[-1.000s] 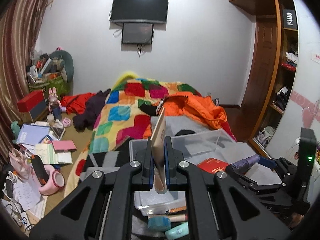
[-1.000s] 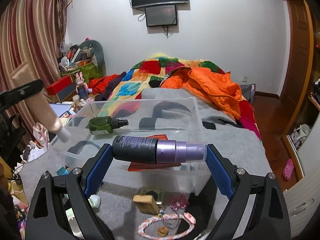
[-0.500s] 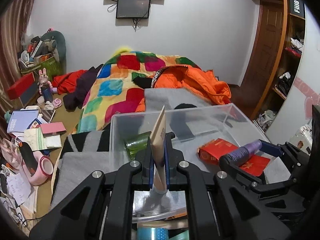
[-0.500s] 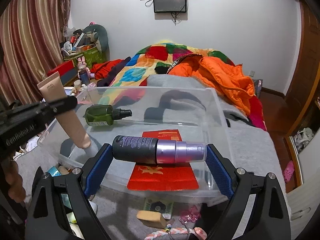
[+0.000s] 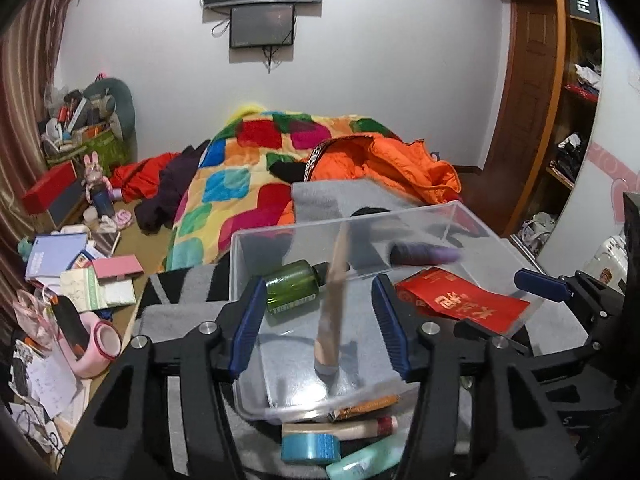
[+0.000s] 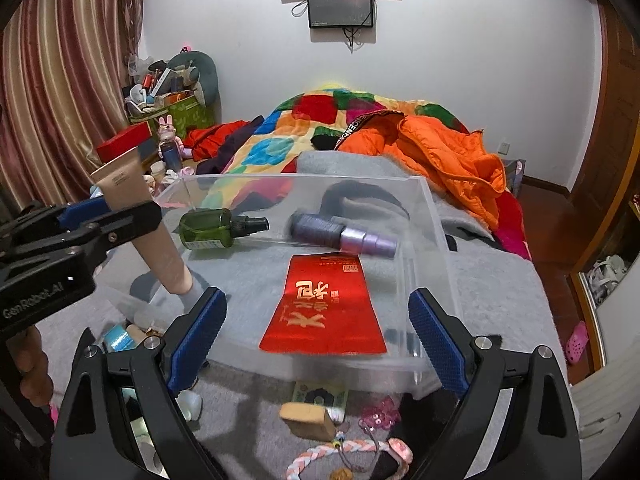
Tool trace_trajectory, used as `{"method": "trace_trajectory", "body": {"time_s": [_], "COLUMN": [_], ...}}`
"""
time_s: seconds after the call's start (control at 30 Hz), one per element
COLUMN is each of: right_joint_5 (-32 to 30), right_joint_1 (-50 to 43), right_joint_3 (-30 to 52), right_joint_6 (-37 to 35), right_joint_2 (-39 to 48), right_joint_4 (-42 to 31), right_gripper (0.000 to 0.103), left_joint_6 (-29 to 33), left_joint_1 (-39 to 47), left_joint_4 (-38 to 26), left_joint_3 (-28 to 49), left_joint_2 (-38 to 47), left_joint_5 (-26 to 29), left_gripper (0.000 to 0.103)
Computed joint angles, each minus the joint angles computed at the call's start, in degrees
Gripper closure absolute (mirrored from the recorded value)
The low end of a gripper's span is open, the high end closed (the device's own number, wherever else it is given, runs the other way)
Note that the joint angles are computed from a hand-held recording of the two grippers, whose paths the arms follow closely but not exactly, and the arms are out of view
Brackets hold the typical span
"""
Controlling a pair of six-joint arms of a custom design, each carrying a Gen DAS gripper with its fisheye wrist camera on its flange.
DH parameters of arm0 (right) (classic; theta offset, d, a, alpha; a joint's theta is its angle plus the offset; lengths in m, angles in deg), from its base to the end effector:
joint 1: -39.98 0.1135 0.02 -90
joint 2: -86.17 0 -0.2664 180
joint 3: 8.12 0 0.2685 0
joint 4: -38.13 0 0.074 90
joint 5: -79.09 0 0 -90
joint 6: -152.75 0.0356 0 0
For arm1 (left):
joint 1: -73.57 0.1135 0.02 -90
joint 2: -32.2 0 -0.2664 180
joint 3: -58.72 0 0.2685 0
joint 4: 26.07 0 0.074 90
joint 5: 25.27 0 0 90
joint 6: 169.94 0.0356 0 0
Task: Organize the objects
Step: 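Release the spray bottle from the right tool while the left tool sets the beige tube upright in the box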
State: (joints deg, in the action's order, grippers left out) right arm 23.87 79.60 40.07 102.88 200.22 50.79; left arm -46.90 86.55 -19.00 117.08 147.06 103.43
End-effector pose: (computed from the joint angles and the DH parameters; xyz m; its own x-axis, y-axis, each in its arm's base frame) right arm 0.2442 0.1758 0.0291 -0.6395 0.1578 -0.7524 0.1983 0.9794 0.0369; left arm 0.3425 0.0561 0.0540 -0.5000 0.3214 -0.8042 0.5888 0.8071 -0.0435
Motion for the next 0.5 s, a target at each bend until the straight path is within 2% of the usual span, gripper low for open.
{"method": "trace_trajectory", "body": {"time_s": [0.07,0.2,0.27,0.5], "right_joint_5": [1.67,4.25,5.44,10.55], "right_joint_1": [1.33,3.58,4.92,10.63], "right_joint_3": [-0.67,-2.29,-3.64,-7.39], "right_joint_6": [0.83,2.64,4.29,12.86], "right_joint_2": [-1.07,-3.45,-4.96,-9.11], "right_joint_4": [-0.99,-2.5,-3.21,-8.78], "right_gripper": [0.011,0.009,0.009,0.008], "left_joint_6": [0.72,3.22,4.41,11.04], "left_joint_1": [0.92,3.11,4.36,9.3], "left_joint_4": [0.23,-0.49,-1.5,-4.55], "left_joint_3": [-1.43,-3.83,-4.58,-7.38], "left_joint_2": [-1.56,-4.39,-5.42,-6.6], "left_joint_5": [1.0,3.02,4.07,6.83], "left_gripper": [0.037,0.03,0.021,0.017]}}
